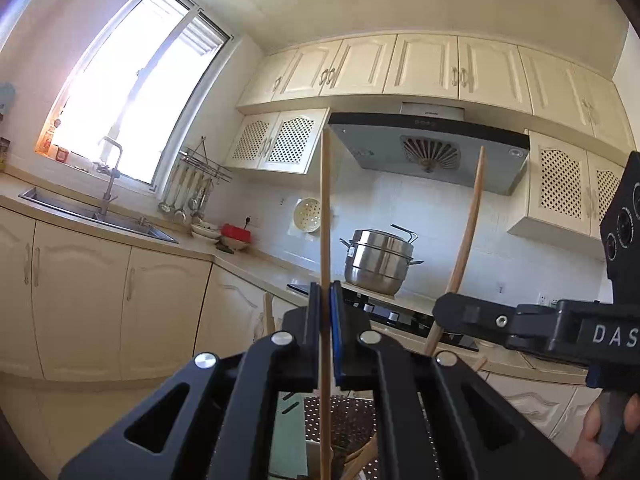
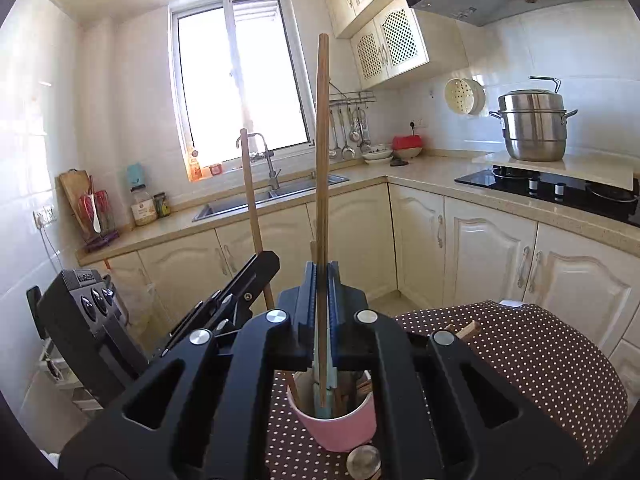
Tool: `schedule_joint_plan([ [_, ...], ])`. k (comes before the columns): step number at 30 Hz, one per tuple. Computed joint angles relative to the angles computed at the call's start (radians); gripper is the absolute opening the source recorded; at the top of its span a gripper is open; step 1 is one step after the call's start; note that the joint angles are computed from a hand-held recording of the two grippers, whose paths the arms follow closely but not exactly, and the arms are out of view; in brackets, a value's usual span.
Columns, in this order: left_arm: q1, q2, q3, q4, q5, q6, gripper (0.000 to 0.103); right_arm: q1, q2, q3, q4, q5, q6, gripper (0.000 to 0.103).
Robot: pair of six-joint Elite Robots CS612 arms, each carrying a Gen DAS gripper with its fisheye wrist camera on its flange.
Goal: Organize utensils
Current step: 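Lift both chopsticks and drop them into the pink cup, then open both tools above the cup and move back toward the pile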
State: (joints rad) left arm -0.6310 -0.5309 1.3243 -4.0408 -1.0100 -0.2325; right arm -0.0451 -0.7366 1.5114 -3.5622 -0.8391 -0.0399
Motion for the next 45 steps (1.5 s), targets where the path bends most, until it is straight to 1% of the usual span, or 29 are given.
schedule_joint_plan([
  [4,0.004,0.017,-0.021,0.04,0.013,-0.003,0.005,0.004,0.016,-0.009,0.036,-0.003,-0.02,0.006],
  [7,0.002,0.025,-0.027,0.048,0.026,0.005,0.005,0.006,0.021,-0.012,0.066,-0.005,-0.036,0.006],
  [14,0.0,0.017,0.001,0.088,0.021,-0.014,0.006,0.009,0.02,0.0,0.083,-0.018,-0.052,0.006],
  [15,0.0,0.014,0.007,0.093,0.017,-0.021,0.008,0.009,0.02,0.003,0.083,-0.022,-0.055,0.006],
  [16,0.0,0.009,0.016,0.1,0.013,-0.031,0.018,0.01,0.019,0.006,0.083,-0.026,-0.058,0.006],
  [18,-0.001,-0.001,0.035,0.106,0.005,-0.048,0.035,0.011,0.018,0.013,0.08,-0.036,-0.061,0.006],
  [20,-0.004,-0.009,0.052,0.106,0.004,-0.046,0.037,0.012,0.017,0.018,0.078,-0.044,-0.062,0.006],
  [22,-0.007,-0.021,0.073,0.11,0.012,-0.049,0.046,0.012,0.016,0.022,0.076,-0.048,-0.06,0.006],
  [25,-0.009,-0.042,0.109,0.123,0.025,-0.074,0.053,0.013,0.014,0.029,0.071,-0.055,-0.057,0.006],
  [28,-0.012,-0.062,0.142,0.141,0.046,-0.094,0.056,0.014,0.011,0.035,0.078,-0.06,-0.061,0.006],
  [29,-0.014,-0.071,0.155,0.156,0.058,-0.105,0.058,0.016,0.01,0.037,0.079,-0.067,-0.066,0.006],
  [30,-0.014,-0.078,0.167,0.166,0.063,-0.114,0.061,0.017,0.009,0.04,0.083,-0.072,-0.069,0.006],
  [31,-0.015,-0.083,0.175,0.175,0.068,-0.119,0.062,0.018,0.009,0.041,0.088,-0.074,-0.068,0.006],
  [36,-0.023,-0.111,0.214,0.231,0.109,-0.136,0.064,0.026,0.011,0.047,0.107,-0.1,-0.093,0.006],
  [40,-0.023,-0.134,0.245,0.279,0.109,-0.177,0.065,0.034,0.017,0.053,0.109,-0.133,-0.104,0.006],
  [45,-0.023,-0.162,0.272,0.385,0.115,-0.23,0.066,0.04,0.024,0.054,0.138,-0.162,-0.121,0.006],
])
